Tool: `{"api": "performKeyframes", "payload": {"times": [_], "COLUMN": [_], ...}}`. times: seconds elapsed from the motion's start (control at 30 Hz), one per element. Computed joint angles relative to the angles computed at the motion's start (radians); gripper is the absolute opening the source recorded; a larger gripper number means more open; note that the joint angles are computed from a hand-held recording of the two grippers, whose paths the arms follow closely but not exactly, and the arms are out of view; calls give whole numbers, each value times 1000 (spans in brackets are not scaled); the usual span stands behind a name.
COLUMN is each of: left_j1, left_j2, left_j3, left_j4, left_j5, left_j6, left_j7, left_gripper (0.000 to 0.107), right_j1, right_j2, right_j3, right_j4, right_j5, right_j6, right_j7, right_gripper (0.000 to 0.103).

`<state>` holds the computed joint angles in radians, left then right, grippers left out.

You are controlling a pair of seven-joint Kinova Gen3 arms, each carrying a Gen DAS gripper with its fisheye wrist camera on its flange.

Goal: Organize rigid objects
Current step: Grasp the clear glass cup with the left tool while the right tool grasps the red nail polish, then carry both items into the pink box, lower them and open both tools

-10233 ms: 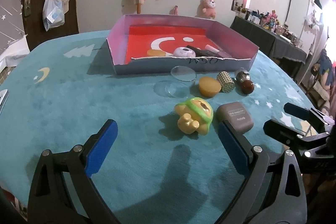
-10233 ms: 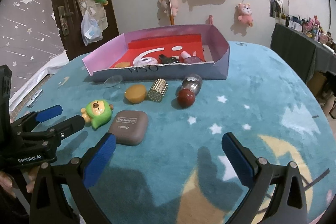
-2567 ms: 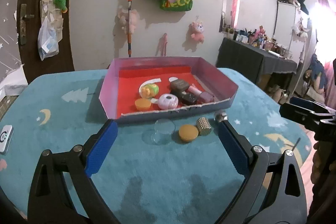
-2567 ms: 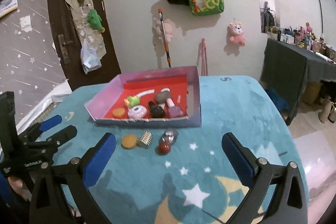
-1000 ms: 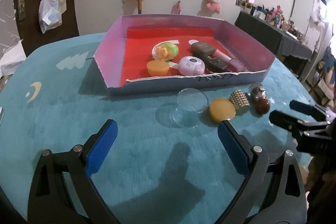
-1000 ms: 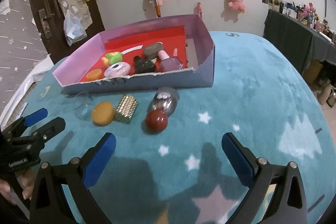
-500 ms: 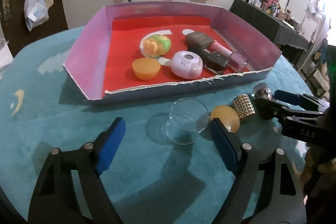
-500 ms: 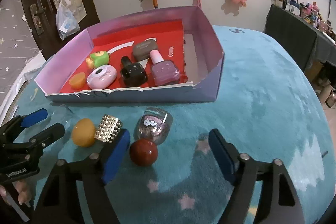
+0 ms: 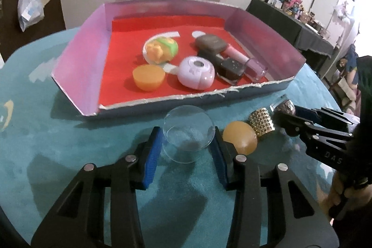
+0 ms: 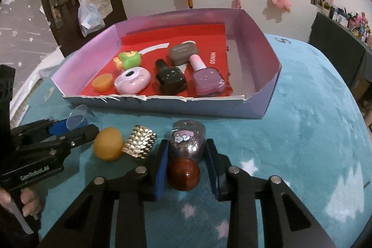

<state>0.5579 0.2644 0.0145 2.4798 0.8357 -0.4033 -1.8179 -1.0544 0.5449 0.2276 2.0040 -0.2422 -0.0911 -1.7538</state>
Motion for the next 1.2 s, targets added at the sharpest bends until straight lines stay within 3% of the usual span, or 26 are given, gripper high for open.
{"api": "performKeyframes", "payload": {"times": [0.7, 0.87, 1.03, 1.2], "left_j1": [-3, -19, -101, -209], "left_j2": [-64, -126, -184, -203], "left_j3": [33, 51, 67, 43], "left_j4": [29, 37, 19, -47], "left_j5": [59, 136, 149, 129], "left_j6": [-30, -36, 27, 161], "left_j7": [-62, -155, -247, -343], "left_gripper": [39, 39, 39, 39], "right_j1": [73, 156, 250, 275], "right_j2": [-31, -57, -85, -97], "right_j3": [-78, -168, -259, -260], "right_j4": [28, 41, 40, -11], "right_j5": [-11, 20, 46, 63], "right_j6": [-27, -50, -63, -28], "right_j7": [39, 44, 37, 45], "right_gripper": [33, 33, 33, 33]}}
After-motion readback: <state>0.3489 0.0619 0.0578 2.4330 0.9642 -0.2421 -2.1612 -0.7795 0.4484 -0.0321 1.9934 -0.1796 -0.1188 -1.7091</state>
